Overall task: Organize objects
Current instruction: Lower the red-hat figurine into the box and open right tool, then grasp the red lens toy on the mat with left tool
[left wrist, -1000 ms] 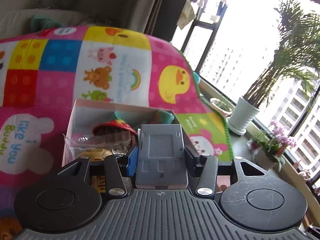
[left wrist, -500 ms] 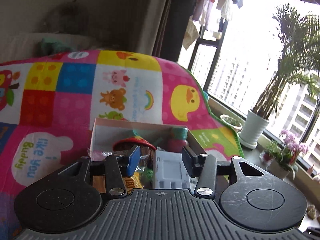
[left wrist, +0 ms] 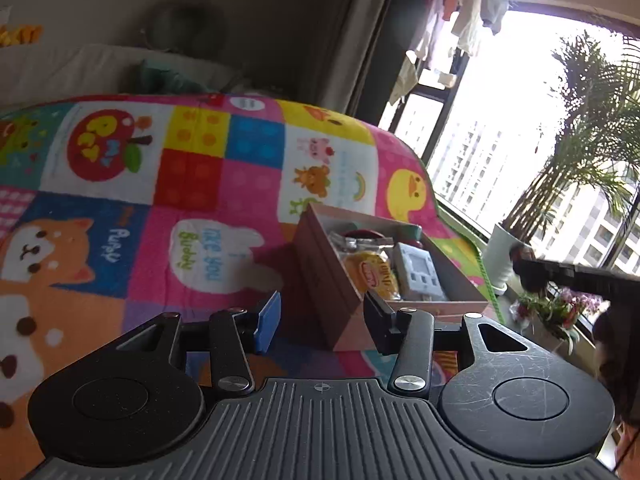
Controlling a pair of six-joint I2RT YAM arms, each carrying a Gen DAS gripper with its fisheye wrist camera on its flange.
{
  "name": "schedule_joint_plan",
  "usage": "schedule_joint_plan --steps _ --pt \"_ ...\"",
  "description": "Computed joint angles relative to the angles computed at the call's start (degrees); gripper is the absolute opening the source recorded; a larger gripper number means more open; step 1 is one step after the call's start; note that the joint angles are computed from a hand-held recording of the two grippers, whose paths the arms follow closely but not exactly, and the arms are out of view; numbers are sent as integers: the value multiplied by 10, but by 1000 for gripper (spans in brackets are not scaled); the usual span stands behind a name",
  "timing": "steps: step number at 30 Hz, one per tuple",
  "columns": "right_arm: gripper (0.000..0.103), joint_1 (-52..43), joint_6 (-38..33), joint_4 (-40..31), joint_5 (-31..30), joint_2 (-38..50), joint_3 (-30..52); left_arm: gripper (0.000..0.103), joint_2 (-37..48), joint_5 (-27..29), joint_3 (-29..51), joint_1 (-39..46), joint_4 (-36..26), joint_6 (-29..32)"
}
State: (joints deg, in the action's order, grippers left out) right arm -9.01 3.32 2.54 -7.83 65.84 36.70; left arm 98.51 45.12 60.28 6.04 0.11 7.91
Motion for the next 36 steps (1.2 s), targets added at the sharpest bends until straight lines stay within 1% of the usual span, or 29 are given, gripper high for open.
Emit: schedule_joint_plan --steps 3,5,6,7,8,9,10,11,13,14,18,20,22,23,25,27,29,30,31,33,34,35,36 --pt "64 29 -14 -30 4 118 168 50 1 36 -3 41 -10 10" --pt "65 57 -30 -57 41 202 284 50 7 55 5 62 -21 21" --pt "69 73 -46 -81 64 251 351 50 11 61 10 70 -28 27" --pt "81 82 -63 -110 73 294 410 50 13 64 14 80 -37 33" --pt "86 92 -79 -145 87 341 476 50 14 67 17 89 -45 39" --pt "87 99 -78 -178 101 379 530 50 16 71 20 98 -51 47" --pt "87 100 -68 -219 98 408 579 50 18 79 21 111 -55 56" --pt "87 97 -53 -248 84 423 607 50 19 88 21 123 -59 65" --pt "87 87 -13 -253 45 407 592 50 25 102 23 144 -78 91" --pt "87 87 -5 -249 40 390 571 50 29 104 25 150 -92 106" --pt "88 108 -20 -229 66 300 456 50 28 99 16 157 -144 169" --pt "92 126 -34 -217 74 244 385 50 18 109 5 160 -171 203" --pt "99 151 -47 -204 73 185 306 50 8 119 -1 163 -210 250" --pt "99 165 -52 -200 69 161 270 50 1 122 -2 165 -243 291" --pt "99 206 -72 -234 52 123 214 50 -12 112 0 165 -317 387" --pt "99 254 -80 -250 30 93 156 50 -32 94 -11 166 -366 477" --pt "99 292 -69 -251 5 81 117 50 -53 74 -25 165 -389 539" --pt "99 309 -59 -243 -5 81 100 50 -63 64 -34 164 -390 554" --pt "99 325 -53 -233 -3 86 89 50 -74 51 -44 160 -382 556" --pt "97 361 -50 -209 39 102 68 50 -100 19 -71 150 -341 531" --pt "95 379 -56 -196 80 107 57 48 -109 9 -81 148 -325 524" --pt "95 388 -68 -179 121 110 46 48 -113 4 -86 147 -320 523" --pt "95 391 -82 -153 168 107 31 48 -110 2 -82 146 -327 525"
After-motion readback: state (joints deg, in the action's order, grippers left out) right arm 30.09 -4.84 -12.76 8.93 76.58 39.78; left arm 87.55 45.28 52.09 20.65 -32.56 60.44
